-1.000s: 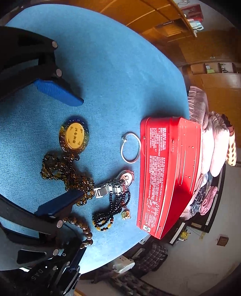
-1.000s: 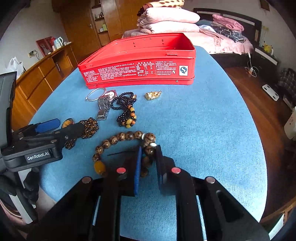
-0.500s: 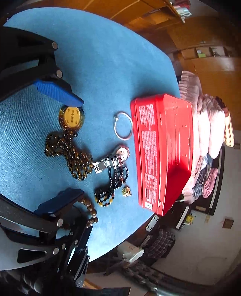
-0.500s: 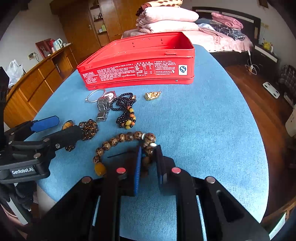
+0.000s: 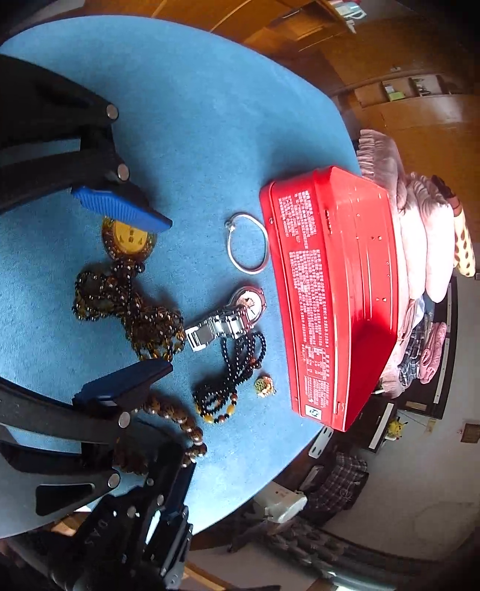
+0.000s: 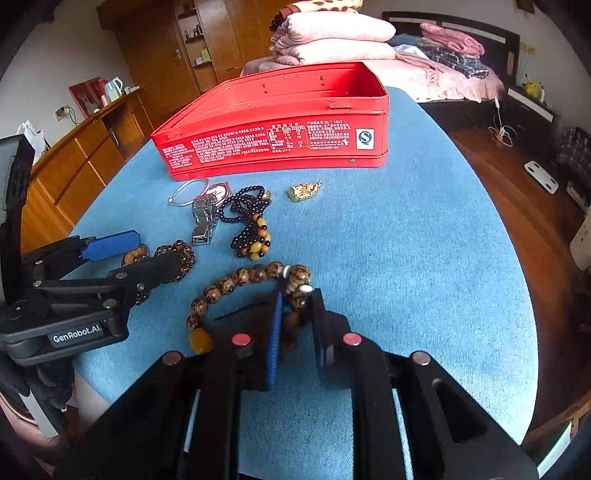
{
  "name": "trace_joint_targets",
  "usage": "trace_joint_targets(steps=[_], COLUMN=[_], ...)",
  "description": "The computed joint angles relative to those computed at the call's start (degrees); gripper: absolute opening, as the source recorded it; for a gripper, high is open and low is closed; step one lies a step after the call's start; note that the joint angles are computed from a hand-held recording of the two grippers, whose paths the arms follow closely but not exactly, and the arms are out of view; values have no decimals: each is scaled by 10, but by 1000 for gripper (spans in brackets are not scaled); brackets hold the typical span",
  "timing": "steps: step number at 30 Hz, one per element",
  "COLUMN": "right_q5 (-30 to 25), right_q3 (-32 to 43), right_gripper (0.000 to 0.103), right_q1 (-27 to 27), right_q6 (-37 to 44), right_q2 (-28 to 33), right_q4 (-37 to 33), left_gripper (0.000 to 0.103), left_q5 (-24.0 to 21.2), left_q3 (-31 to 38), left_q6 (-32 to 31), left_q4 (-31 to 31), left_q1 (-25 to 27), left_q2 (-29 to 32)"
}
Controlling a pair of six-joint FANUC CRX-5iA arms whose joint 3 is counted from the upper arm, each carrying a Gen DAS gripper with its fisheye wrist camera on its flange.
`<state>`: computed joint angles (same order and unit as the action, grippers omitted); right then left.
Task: Organize jewelry
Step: 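Grasp the amber bead medallion necklace with the left tool while the right tool grasps the brown wooden bead bracelet, then lift both held pieces and carry them over the red tin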
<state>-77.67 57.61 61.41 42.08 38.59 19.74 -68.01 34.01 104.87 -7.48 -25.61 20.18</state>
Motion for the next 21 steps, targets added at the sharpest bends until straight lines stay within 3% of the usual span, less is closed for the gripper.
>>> trace_joint_targets(steps=[3,5,11,15,18,21], right_q5=[0,-1,-7,-9,-10,-10], right_q3=[1,1,11,15,18,19], right_gripper=[15,15,15,15,16,17], right_q1=[0,0,1,1,0,-1], right_q6=[0,-1,1,2,4,3], right_q2=[0,1,7,9,11,11], right_q4=[0,0,2,3,1,-1], left_gripper=[50,29,21,24,48,56], left_q5=[-5,-12,-4,3,9,17], left_q3=[3,9,-23,-49,-57,-58], left_q6=[9,25,79,87,84,65], left_q4=[-8,-26,-2,15,10,11], left_q1=[2,0,30,47,46,42], left_q2=[1,2,-20,-39,-48,-52])
